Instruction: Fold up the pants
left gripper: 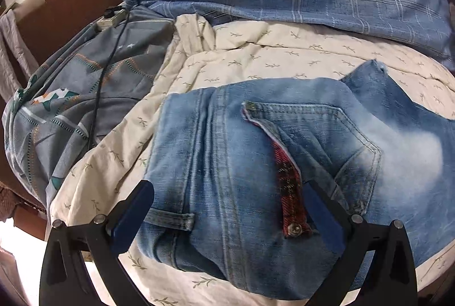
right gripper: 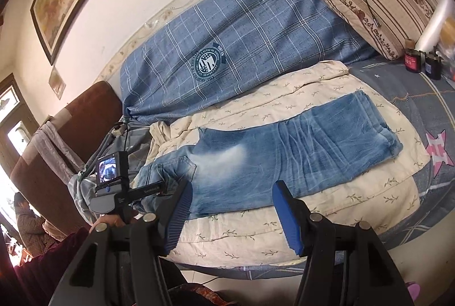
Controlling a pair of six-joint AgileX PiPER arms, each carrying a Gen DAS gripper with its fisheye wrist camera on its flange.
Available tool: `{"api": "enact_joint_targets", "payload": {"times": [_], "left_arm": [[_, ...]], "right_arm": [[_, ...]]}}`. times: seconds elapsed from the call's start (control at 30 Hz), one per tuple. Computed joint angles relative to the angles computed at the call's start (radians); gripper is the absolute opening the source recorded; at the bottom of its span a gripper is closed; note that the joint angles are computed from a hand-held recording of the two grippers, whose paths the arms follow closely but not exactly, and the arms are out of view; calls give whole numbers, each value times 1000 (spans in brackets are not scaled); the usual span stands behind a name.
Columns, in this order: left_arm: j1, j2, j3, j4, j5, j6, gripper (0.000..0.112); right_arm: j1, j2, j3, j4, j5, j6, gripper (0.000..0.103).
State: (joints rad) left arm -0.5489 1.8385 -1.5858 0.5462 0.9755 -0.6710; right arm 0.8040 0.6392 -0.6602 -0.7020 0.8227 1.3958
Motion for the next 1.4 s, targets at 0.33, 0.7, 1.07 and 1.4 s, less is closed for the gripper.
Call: {"api": "enact_joint_targets", "payload": {"times": [0.33,0.7,1.07,1.4], "left_arm": [[6,28,-54,-11,10,3,103],[32,11,-23,-23,-39,-9,103],[26,40,-5,-7,-65,7,103],[0,14,12,40,-47,-28,103]], "right_arm": [[-61,-14,20,53,-38,-39,62],[-95,29,28,91,-101,-69,62],[-204,61,124,214,-287,-177,62],[-276,41,175,334,-382,-289,62]]}}
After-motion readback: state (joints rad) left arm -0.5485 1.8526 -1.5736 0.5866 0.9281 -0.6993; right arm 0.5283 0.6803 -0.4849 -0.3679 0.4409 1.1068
